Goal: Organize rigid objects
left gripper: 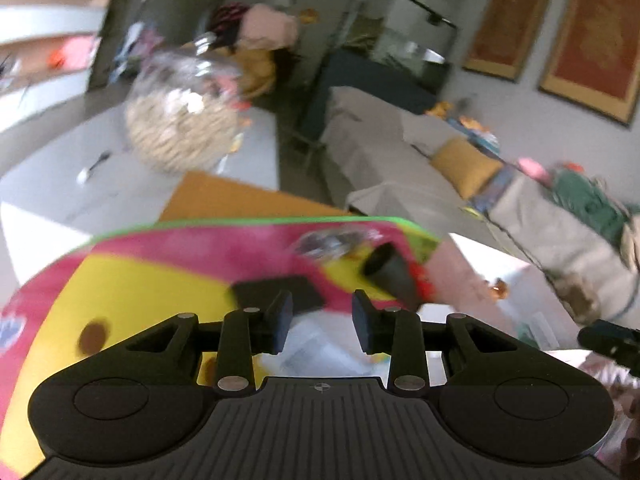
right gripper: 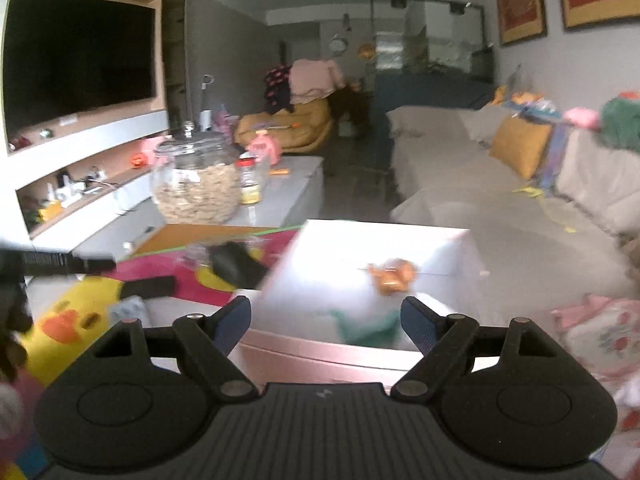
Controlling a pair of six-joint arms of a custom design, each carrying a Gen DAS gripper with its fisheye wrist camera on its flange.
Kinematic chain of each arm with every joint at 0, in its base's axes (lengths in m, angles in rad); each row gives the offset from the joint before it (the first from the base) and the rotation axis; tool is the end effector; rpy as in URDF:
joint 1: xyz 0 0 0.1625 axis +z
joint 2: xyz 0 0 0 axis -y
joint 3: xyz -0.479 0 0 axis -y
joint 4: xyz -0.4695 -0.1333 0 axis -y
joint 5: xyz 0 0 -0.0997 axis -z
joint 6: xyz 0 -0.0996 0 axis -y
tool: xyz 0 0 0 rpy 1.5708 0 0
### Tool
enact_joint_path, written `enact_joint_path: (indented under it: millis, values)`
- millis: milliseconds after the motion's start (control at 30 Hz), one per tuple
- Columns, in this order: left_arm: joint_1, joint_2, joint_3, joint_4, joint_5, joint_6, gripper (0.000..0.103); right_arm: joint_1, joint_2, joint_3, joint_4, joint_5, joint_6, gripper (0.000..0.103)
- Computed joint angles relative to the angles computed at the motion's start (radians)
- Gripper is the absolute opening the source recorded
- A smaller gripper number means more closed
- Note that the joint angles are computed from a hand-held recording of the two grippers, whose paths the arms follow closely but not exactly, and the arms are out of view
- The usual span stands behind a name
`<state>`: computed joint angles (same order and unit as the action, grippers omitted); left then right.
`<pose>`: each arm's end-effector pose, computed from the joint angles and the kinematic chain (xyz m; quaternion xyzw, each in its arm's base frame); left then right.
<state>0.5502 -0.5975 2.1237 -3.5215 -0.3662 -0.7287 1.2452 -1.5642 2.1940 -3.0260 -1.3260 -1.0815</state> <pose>-0.3271 -0.4661 -0.0285 -0.0009 0.8143 -0.5363 0.2219 -0.0176 -0.5442 0.3727 0.3810 -0.8269 0.3759 0.1722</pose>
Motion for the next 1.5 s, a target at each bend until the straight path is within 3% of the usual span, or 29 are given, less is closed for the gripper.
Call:
enact_joint_path:
  millis: [100,200,367,467,567,733,833,900,1033,1133,1267,1367,1500]
  values:
    - [0.000,0.042,0.010,-0.128,0.043,0.031,0.036,0.055,0.016,-0.019,0.059,-0.042,0.025,0.083]
    - [-0.004,0.116,-0.026,-0.339,0.084,0.172,0.036,0.125,0.050,-0.068,0.147,-0.101,0.073,0.083]
    - [-0.014,0.153,-0.046,-0.554,0.073,0.380,0.036,0.275,0.203,-0.221,0.292,-0.270,0.257,0.083]
    - [-0.016,0.154,-0.041,-0.581,0.051,0.411,0.036,0.340,0.346,-0.321,0.293,-0.383,0.338,0.083]
    - [-0.008,0.147,-0.030,-0.561,0.007,0.386,0.036,0.378,0.492,-0.400,0.202,-0.490,0.350,0.081]
    - [-0.001,0.147,-0.034,-0.518,-0.028,0.382,0.036,0.396,0.655,-0.532,0.252,-0.583,0.390,0.081]
    - [-0.002,0.148,-0.031,-0.529,-0.007,0.365,0.036,0.403,0.710,-0.568,0.254,-0.642,0.391,0.063]
    - [-0.002,0.145,-0.022,-0.554,0.012,0.337,0.036,0.409,0.714,-0.548,0.203,-0.667,0.332,0.045]
    - [-0.001,0.134,0.003,-0.579,0.057,0.236,0.036,0.404,0.638,-0.467,0.264,-0.653,0.216,0.031]
    - [0.002,0.119,0.027,-0.555,0.066,0.151,0.036,0.395,0.558,-0.373,0.288,-0.633,0.095,0.030]
    - [0.010,0.070,0.067,-0.359,0.026,-0.033,0.036,0.377,0.449,-0.259,0.329,-0.624,-0.003,0.029]
    - [-0.005,0.055,0.088,-0.301,-0.020,-0.095,0.036,0.355,0.370,-0.188,0.355,-0.592,-0.075,0.029]
    - [-0.050,0.025,0.147,-0.211,-0.069,-0.219,0.036,0.321,0.278,-0.090,0.282,-0.560,-0.230,0.031]
